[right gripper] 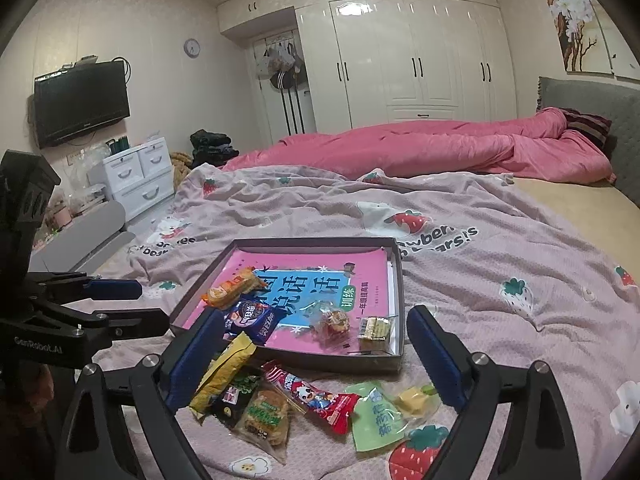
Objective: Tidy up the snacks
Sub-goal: 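Withdraw both tools from the tray back toward the snack pile, then grasp the green candy bag with the right tool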
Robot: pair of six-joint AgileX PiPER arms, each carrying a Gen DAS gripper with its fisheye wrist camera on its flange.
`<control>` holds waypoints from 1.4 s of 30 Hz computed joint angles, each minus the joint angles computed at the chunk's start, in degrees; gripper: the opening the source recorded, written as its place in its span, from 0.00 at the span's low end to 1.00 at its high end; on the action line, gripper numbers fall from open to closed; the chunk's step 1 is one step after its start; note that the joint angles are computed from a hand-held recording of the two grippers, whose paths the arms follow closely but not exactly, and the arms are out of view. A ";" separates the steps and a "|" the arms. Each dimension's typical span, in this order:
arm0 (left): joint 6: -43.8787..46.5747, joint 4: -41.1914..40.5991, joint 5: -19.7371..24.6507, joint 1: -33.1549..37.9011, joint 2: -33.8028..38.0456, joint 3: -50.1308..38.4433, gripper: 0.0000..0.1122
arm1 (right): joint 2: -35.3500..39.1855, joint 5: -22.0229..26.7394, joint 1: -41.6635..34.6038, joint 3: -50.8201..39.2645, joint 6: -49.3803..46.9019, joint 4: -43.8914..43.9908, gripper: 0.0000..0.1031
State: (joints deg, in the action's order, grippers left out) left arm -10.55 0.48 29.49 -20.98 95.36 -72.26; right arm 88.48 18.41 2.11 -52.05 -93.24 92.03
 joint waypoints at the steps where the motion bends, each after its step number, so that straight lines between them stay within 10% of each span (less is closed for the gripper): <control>1: 0.05 0.01 0.14 0.05 -0.11 0.14 0.71 | -0.22 0.01 -0.02 0.23 0.52 -0.51 0.90; 42: 9.73 -11.17 1.85 2.14 6.36 2.07 0.71 | 6.82 0.38 -3.44 -3.41 51.50 -44.39 0.90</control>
